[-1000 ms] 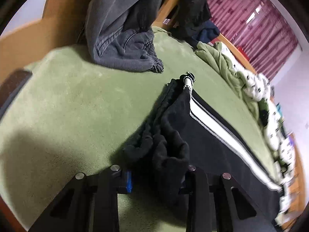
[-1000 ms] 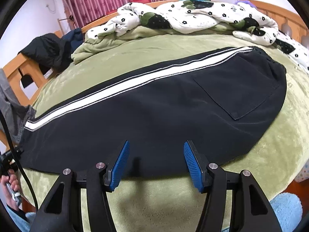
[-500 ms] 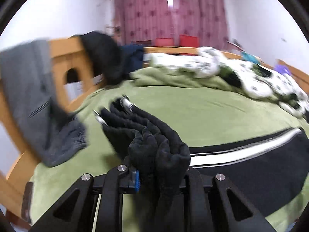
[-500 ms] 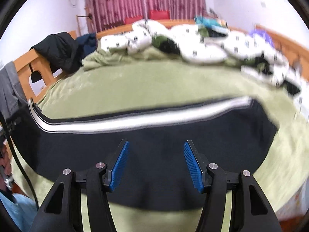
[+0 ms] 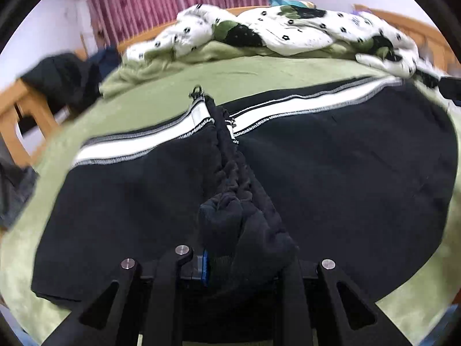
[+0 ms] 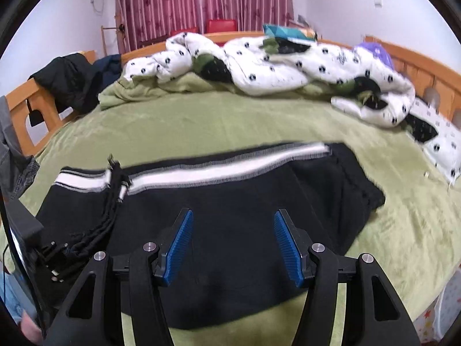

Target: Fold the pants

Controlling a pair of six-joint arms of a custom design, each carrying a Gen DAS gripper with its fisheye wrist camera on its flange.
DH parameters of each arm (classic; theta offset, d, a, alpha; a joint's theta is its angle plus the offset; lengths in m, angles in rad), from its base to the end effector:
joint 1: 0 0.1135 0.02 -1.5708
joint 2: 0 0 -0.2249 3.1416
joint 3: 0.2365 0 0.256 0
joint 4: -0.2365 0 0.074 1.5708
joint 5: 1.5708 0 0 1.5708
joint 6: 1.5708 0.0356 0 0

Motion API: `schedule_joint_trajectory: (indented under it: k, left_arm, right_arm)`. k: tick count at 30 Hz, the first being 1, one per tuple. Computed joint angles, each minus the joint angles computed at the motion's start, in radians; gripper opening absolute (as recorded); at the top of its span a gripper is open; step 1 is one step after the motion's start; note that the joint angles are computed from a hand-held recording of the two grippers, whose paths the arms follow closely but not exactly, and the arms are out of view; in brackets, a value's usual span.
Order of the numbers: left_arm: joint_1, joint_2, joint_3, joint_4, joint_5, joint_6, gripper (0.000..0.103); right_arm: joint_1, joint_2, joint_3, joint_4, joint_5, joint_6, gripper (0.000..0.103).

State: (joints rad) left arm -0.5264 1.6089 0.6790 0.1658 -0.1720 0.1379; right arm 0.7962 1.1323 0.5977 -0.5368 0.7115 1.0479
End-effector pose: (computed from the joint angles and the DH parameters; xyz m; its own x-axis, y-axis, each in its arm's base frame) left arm 0.2661 -0.1476 0.0991 -0.5392 0.4700 -0.6989 0.4667 0.8575 0.2165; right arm 0.1688 0.1392 0.1533 -0.5861 0.3393 -0.7358 0.3709 0.9197 0.1286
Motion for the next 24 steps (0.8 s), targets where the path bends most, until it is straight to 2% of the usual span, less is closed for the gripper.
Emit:
schedule_joint_trajectory:
  k: [2,3,4,5,6,7,8,10,13,15,18,21,22,24]
  left_arm:
    - [0.026,-0.049,-0.023,-0.035,0.058,0.022,0.026]
    - [0.073,-0.113,-0.044,-0.086,0.148,0.045,0.035]
    - [0.109,-0.143,-0.043,-0.12,0.201,0.057,0.048]
    - [0.148,-0.206,-0.074,-0.153,0.25,0.067,0.056]
    - [0.191,-0.273,-0.106,-0.185,0.283,0.081,0.07]
    - [0.231,-0.339,-0.148,-0.195,0.321,0.097,0.073]
    - [0.312,-0.415,-0.179,-0.234,0.406,0.14,0.073]
    - [0.417,-0.467,-0.178,-0.291,0.481,0.161,0.073]
    - [0.593,-0.394,-0.087,-0.344,0.563,0.204,0.074]
    - [0.686,-0.332,-0.03,-0.341,0.568,0.233,0.074]
    - [0.811,-0.229,0.047,-0.357,0.579,0.371,0.074]
    - [0.894,-0.108,0.118,-0.327,0.599,0.4,0.074]
    - [0.92,-0.05,0.163,-0.352,0.625,0.405,0.074]
    - [0.949,0.046,0.257,-0.435,0.663,0.412,0.074]
  right_arm:
    - [-0.005,-0.011,-0.049,0.066,-0.046,0.001,0.058]
    - [-0.005,-0.003,-0.067,0.103,-0.062,-0.002,0.058]
    - [-0.004,0.01,-0.071,0.125,-0.07,0.0,0.058]
    - [-0.002,0.029,-0.065,0.14,-0.078,0.004,0.058]
    - [-0.002,0.049,-0.054,0.155,-0.093,0.008,0.058]
    - [-0.005,0.068,-0.038,0.175,-0.115,0.009,0.058]
    - [-0.006,0.086,-0.018,0.2,-0.137,0.007,0.058]
    - [-0.002,0.128,0.021,0.246,-0.165,0.002,0.058]
    - [0.011,0.288,0.145,0.318,-0.217,-0.011,0.058]
    - [0.018,0.415,0.248,0.337,-0.258,-0.015,0.058]
    - [0.038,0.612,0.434,0.33,-0.295,-0.035,0.058]
    - [0.06,0.764,0.596,0.294,-0.291,-0.072,0.058]
    - [0.064,0.816,0.656,0.264,-0.297,-0.089,0.055]
    - [0.074,0.917,0.773,0.188,-0.305,-0.118,0.038]
